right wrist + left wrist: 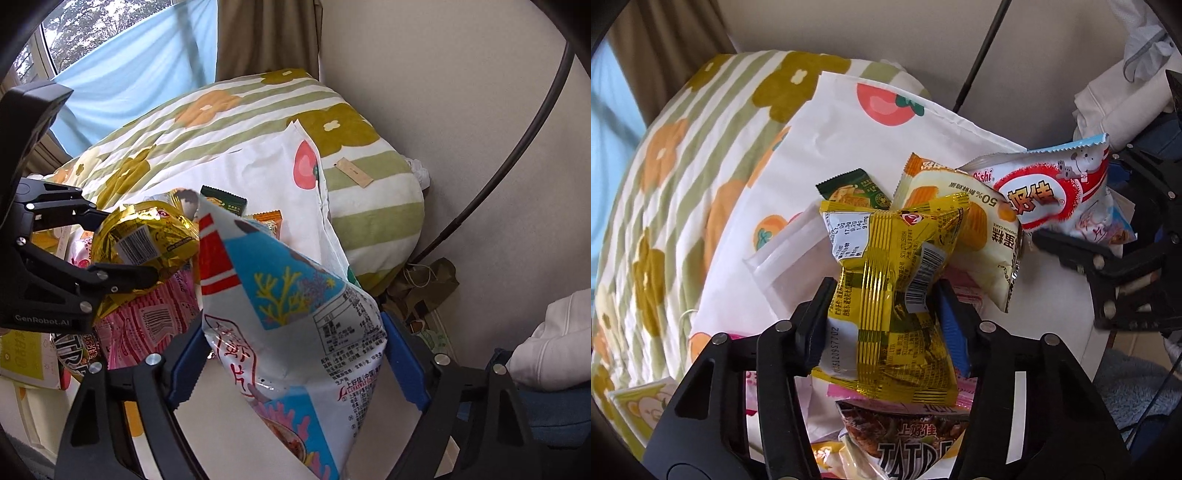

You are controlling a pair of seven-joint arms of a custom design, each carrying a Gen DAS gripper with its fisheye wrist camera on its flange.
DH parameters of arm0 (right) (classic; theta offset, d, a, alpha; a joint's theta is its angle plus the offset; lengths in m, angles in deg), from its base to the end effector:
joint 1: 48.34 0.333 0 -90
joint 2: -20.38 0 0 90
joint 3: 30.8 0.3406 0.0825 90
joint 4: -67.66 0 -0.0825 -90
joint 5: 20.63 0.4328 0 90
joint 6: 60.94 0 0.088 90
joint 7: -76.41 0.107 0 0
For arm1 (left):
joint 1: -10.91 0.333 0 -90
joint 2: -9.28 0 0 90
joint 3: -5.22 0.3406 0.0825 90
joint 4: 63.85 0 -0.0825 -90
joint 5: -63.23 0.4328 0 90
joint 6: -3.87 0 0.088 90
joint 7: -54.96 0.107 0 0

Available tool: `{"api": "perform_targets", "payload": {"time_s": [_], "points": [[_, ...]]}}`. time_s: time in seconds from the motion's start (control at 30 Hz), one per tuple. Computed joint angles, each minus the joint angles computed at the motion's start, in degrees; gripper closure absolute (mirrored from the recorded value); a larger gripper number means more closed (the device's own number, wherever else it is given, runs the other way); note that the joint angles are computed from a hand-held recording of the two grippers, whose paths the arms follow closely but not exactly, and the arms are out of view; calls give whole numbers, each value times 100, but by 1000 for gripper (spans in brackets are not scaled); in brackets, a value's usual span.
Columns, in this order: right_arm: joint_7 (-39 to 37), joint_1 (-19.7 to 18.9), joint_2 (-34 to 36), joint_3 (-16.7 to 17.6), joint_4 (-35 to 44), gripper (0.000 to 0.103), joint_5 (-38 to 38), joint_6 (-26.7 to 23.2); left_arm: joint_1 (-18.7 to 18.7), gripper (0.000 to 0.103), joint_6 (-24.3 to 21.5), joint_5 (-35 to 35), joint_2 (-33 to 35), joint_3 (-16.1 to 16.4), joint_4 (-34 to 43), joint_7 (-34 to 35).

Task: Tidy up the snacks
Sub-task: 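Lift both held bags from the table toward the cardboard box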

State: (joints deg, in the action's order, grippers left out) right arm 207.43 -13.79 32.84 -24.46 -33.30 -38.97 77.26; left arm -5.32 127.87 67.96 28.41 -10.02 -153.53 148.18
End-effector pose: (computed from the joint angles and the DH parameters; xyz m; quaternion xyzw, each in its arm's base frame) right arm 0.5406 0.4583 0.4923 -0.7453 0.6205 -0.1328 0.2045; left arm 0.6428 -0.3612 0.4934 -0.4550 0.8797 -0.1210 0.0669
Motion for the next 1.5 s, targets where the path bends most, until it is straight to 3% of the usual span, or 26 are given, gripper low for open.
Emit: {"api": "perform_targets", "payload": {"time_s": [0.07, 0.2, 0.6, 0.9, 1.23, 1.5], "points": [[35, 32, 9, -25, 28, 36, -131, -91, -14, 57, 63, 49, -67, 14, -76, -68], [-6, -28, -108, -9, -109, 42, -60, 52, -30, 60, 118, 121, -196, 36, -188, -237], [78, -62, -473, 113, -238, 44, -393, 35, -51, 61, 422, 332, -950, 68, -779, -925], [-599, -98, -590, 276, 42, 44, -331, 231, 34, 61, 647, 545, -1964, 150, -1519, -1895], [-2284, 210, 279, 421, 1454, 44, 714, 703, 477, 62, 636, 1011, -3575, 338, -2756, -3370], [-3548, 746, 1527, 558, 3321, 44, 1711, 349, 898, 62, 384, 1123, -4826, 551, -3799, -4013]]}}
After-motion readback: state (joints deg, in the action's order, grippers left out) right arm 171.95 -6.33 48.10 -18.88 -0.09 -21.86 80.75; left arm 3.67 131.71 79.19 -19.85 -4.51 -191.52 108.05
